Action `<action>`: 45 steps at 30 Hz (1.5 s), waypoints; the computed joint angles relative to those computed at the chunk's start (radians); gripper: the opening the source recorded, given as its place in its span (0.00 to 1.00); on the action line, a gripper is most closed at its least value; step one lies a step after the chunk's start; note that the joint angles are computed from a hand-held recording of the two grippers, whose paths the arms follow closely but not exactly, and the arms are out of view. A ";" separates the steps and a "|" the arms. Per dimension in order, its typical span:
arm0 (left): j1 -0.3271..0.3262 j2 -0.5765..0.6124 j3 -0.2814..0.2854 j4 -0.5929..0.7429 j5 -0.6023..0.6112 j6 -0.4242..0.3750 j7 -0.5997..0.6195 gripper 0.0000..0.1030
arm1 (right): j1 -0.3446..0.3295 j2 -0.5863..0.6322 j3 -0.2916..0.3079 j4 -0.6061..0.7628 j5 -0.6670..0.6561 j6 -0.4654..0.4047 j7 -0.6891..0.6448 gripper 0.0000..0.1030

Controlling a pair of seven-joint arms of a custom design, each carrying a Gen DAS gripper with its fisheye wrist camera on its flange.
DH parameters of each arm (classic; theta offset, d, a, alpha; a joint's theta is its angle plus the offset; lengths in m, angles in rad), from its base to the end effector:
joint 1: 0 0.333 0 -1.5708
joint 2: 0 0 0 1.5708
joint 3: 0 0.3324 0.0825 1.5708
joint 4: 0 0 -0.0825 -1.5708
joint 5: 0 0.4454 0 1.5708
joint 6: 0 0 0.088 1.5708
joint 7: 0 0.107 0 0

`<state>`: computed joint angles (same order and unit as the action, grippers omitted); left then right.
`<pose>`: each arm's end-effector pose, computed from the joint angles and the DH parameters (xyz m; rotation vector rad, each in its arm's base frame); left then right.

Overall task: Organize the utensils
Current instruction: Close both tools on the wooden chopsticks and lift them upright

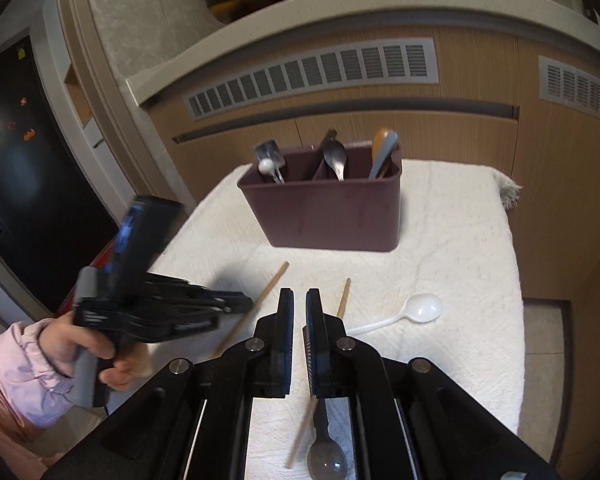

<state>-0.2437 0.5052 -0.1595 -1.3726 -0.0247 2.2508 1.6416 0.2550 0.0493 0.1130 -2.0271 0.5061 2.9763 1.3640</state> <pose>0.7480 -0.2917 0.4644 -1.5956 2.4810 -0.5424 0.6308 0.2061 0.5122 -1.6758 1.4991 -0.4034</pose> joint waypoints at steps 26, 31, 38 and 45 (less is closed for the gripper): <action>0.127 -0.320 -0.109 -0.472 -0.502 0.596 0.363 0.06 | 0.014 0.247 -0.035 0.210 -0.507 -0.250 0.503 0.05; 0.126 -0.337 -0.111 -0.465 -0.598 0.599 0.434 0.06 | -0.032 0.148 0.011 0.100 -0.442 -0.106 0.441 0.05; 0.131 -0.356 -0.128 -0.411 -0.790 0.597 0.587 0.06 | -0.044 0.049 0.022 0.033 -0.327 0.032 0.358 0.05; 0.123 -0.293 -0.140 -0.177 -0.914 0.608 0.756 0.06 | 0.037 0.047 -0.120 0.175 -0.664 0.156 0.590 0.05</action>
<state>-0.1212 0.2122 -0.2998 -1.5491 -0.9387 2.8585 2.3980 0.2920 0.0964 -0.0067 -1.8520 -0.1583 3.1319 1.9543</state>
